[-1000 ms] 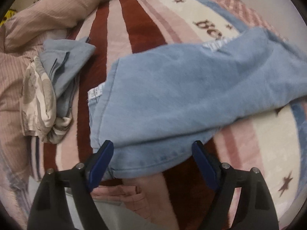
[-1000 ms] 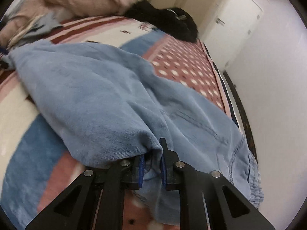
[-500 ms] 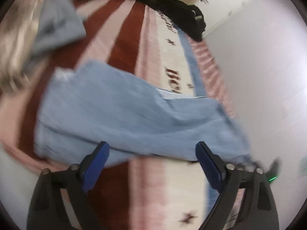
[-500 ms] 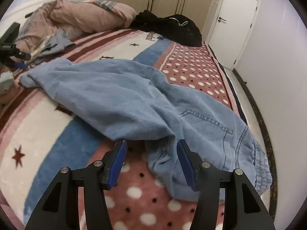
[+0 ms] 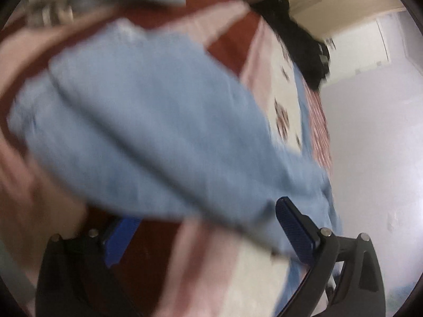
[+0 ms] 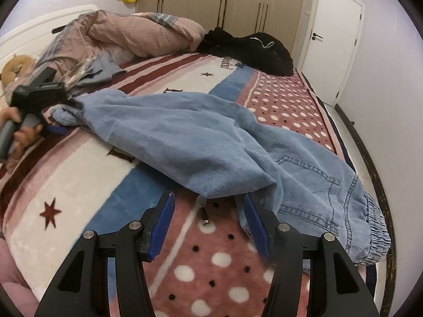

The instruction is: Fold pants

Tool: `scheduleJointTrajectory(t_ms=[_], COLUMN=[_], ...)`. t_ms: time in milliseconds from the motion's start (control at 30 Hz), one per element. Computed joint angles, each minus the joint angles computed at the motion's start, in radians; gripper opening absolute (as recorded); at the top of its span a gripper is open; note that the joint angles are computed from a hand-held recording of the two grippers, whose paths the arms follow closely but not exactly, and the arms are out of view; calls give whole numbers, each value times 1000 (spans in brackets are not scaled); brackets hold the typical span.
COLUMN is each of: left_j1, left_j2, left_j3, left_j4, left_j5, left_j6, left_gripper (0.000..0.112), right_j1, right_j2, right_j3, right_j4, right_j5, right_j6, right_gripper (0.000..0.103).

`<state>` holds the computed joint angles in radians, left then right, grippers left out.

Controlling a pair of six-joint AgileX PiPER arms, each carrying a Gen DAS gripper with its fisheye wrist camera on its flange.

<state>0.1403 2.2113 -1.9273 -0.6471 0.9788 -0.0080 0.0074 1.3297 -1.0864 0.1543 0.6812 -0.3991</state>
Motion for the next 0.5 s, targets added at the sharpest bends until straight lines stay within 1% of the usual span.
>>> scheduleJointTrajectory(t_ms=[33,67,100,133,167,200,233,300,333,367,433,467,500], left_j1=[-16,-26,-25,-26,-23,-29,-29,-20,-9,8,15,26,43], left_j2=[8,32,66,94,111,125,151,201,207,193,135,126,133], left_j3=[-25,-73,-128,-175,-205,-242,-297,-406,-426,-414,-345,-351,-392], left_j4=[66,121,140,165,196,242,272,287,267,251,257,257,250], left_j5=[-49,-61,-43,-37,-40,-34,-12,43,51,40,-35,-45,-24], left_j6=[-45,-94,-124,-170,-204,-249,-273,-285,-267,-232,-178,-168,-166], left_gripper=[98,98,94,82,73,53,35,17,13,11,8,7,7], right_j1=[-3,-2,-6,-10,-15,-21,-28,-40,-42,-44,-46,-44,-47], right_j2=[0,-3,-4,-7,-9,-9,-9,-2,0,1,3,4,6], right_j3=[3,9,11,16,22,26,30,28,28,28,29,28,25], right_j4=[3,-2,-2,-1,2,7,12,18,17,16,14,17,25], right_j5=[-1,-4,-5,-8,-9,-10,-12,-15,-18,-22,-30,-31,-28], right_j6=[-7,-6,-12,-18,-25,-32,-37,-46,-45,-44,-41,-40,-47], right_gripper=[50,50,50,50,50,50,50,50,50,50,50,50,50])
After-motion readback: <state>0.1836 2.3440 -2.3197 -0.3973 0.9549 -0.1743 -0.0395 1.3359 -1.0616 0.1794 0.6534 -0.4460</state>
